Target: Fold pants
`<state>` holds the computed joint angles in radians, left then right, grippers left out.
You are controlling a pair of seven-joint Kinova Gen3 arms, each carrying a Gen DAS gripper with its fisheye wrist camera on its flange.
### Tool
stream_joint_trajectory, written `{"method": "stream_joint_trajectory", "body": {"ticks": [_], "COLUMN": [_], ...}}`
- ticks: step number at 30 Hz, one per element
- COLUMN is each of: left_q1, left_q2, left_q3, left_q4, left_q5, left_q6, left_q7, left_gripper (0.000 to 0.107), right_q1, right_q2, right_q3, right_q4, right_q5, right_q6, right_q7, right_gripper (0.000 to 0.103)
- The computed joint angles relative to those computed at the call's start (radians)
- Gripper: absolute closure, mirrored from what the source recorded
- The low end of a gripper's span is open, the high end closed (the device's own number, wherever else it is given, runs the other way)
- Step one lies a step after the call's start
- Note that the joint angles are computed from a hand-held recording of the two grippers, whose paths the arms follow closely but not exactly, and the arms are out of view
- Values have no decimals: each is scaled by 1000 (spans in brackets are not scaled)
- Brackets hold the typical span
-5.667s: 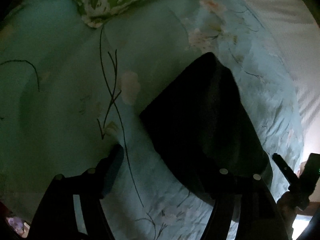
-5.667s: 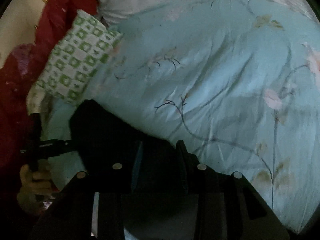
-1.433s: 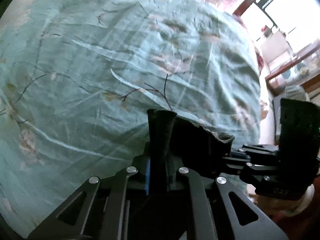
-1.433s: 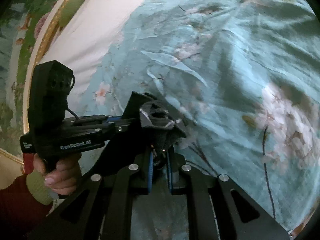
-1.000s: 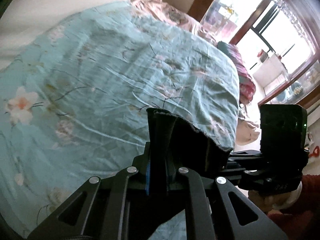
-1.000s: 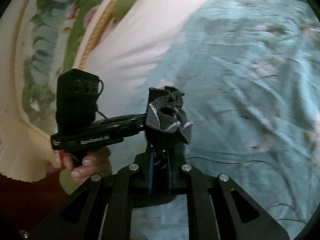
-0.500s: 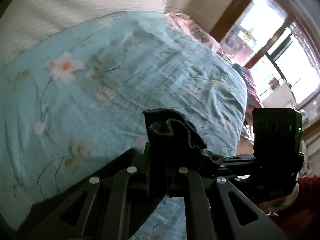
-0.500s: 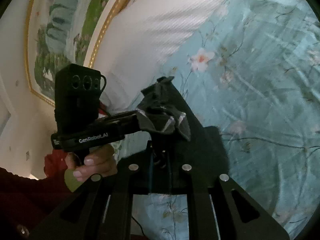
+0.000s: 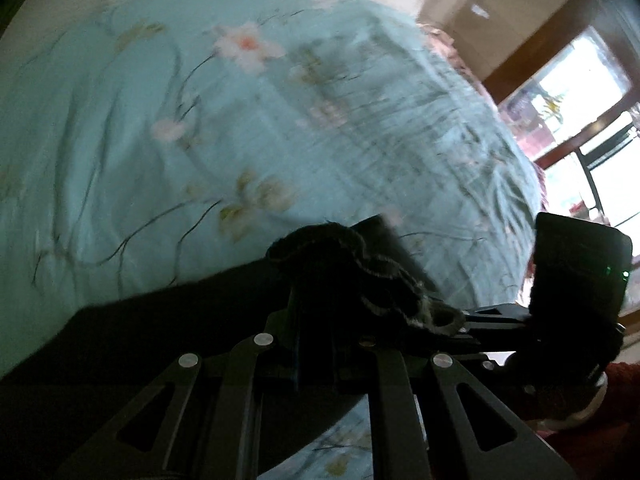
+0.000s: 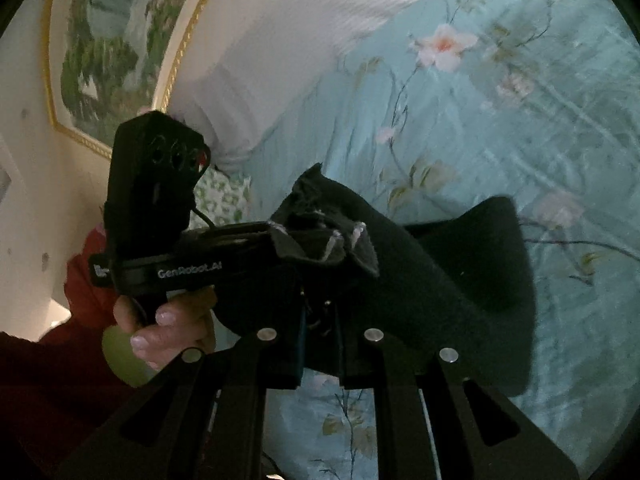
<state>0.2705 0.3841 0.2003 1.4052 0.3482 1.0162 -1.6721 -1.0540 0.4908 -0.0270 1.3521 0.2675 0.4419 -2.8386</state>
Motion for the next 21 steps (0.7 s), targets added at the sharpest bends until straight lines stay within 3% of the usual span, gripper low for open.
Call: {"method": "stream_joint_trajectory", "body": {"ticks": [5, 13, 18, 21], "left_q1": [-16, -57, -71, -83], "left_q2": [-8, -34, -74, -115], "left_q3": [-17, -22, -37, -50], "left_q4": [62, 147, 204, 249], "left_q5": [-4, 30, 38, 43], "left_q6": [-26, -60, -79, -98], "left_q7": [14, 27, 70, 111], "left_gripper": [100, 100, 99, 89], "right_q1": [50, 60, 74, 71], "right_q2": [64, 130, 178, 186], "right_q3": [-70, -84, -113, -114], "right_q4": [-78, -188, -281, -310], "right_q5": [-60, -127, -170, -188], "right_q6": [62, 198, 297, 326], "right_q7": [96, 186, 271, 300], "right_gripper": [90, 86, 73, 67]}}
